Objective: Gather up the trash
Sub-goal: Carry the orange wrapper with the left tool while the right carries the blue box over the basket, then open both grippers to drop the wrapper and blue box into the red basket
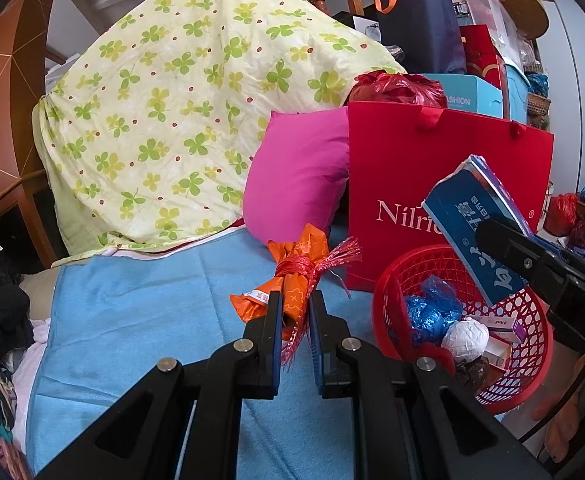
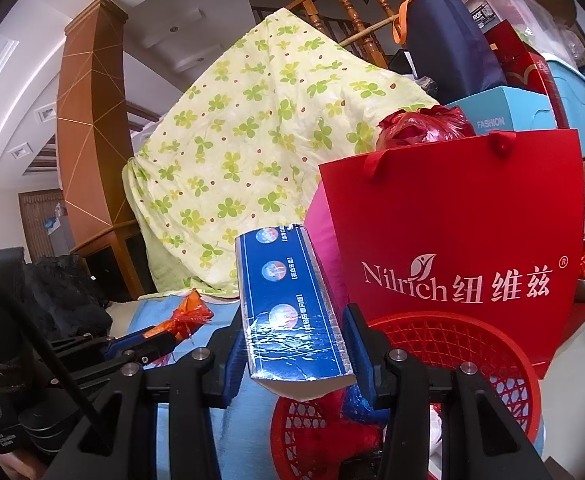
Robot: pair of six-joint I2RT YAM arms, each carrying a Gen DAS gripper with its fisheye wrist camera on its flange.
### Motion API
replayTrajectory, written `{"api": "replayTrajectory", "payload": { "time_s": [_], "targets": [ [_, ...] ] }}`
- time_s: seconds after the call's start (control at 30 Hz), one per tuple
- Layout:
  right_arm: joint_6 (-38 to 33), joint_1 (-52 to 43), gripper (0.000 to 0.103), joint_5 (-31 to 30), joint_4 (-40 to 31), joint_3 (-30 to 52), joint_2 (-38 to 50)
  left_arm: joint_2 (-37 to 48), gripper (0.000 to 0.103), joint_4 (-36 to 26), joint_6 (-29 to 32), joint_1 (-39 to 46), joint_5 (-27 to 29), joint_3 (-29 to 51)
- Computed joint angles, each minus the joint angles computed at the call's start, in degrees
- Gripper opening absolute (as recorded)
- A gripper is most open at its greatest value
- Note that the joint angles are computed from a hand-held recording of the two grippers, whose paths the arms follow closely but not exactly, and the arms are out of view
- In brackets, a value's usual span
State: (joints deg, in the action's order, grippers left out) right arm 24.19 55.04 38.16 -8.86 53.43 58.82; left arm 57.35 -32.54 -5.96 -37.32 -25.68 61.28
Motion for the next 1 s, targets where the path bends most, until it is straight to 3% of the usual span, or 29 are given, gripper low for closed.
{"api": "replayTrajectory", "payload": {
  "time_s": [0.83,1.0],
  "targets": [
    [2.6,-1.5,0.048,1.1,-3.8,-1.6,-3.8,2.8,0.014,0.8,-1.2,-3.7,-0.6,0.6],
    [3.6,-2.8,0.048,1.2,-4.7,-2.5,-5.4,2.3,0.014,1.7,-2.1,-2.9,2.0,0.3]
  ]
}}
